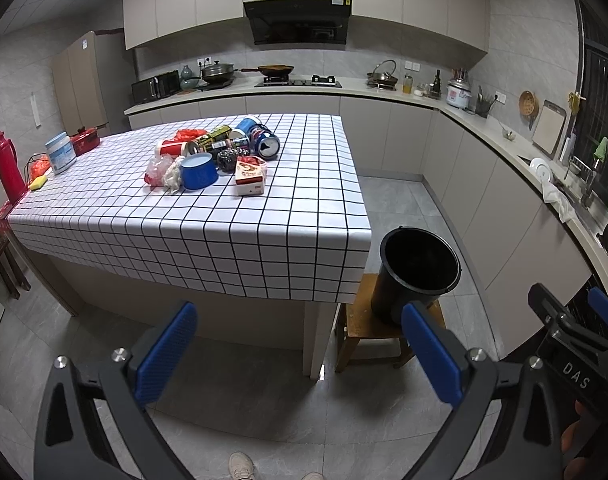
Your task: Collect trash
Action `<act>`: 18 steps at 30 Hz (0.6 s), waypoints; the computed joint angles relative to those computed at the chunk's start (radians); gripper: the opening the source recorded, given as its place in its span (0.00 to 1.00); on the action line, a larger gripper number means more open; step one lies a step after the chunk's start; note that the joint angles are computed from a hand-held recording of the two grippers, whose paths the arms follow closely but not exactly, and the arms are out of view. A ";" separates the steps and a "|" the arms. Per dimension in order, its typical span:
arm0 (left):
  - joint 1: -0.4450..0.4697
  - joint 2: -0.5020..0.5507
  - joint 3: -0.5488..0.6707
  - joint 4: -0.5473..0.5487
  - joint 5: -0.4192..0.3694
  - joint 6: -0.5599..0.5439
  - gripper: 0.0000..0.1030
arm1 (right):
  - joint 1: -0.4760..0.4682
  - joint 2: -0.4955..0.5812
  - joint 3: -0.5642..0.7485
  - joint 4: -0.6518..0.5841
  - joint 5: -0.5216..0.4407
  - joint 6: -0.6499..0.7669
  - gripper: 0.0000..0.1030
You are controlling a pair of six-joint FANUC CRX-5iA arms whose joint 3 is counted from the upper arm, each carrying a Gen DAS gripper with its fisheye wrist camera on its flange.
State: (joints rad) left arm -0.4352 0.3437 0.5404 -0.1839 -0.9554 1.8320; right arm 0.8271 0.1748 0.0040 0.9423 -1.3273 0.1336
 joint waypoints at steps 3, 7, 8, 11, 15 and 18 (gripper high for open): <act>0.005 0.001 0.000 0.006 0.000 -0.004 1.00 | 0.000 0.001 0.002 -0.001 0.001 0.003 1.00; 0.005 0.003 0.004 0.004 0.001 -0.004 1.00 | -0.001 -0.001 0.001 -0.001 0.002 0.004 1.00; 0.006 0.004 0.005 0.005 0.000 -0.004 1.00 | -0.001 -0.001 0.002 -0.001 0.003 0.003 1.00; 0.006 0.006 0.008 0.004 -0.001 -0.005 1.00 | 0.000 0.001 0.002 -0.001 0.002 0.003 1.00; 0.006 0.004 0.006 0.004 0.001 -0.004 1.00 | -0.002 0.002 0.005 0.000 0.003 0.001 1.00; 0.009 0.007 0.008 0.006 0.000 -0.006 1.00 | -0.004 0.006 0.012 -0.001 0.004 0.003 1.00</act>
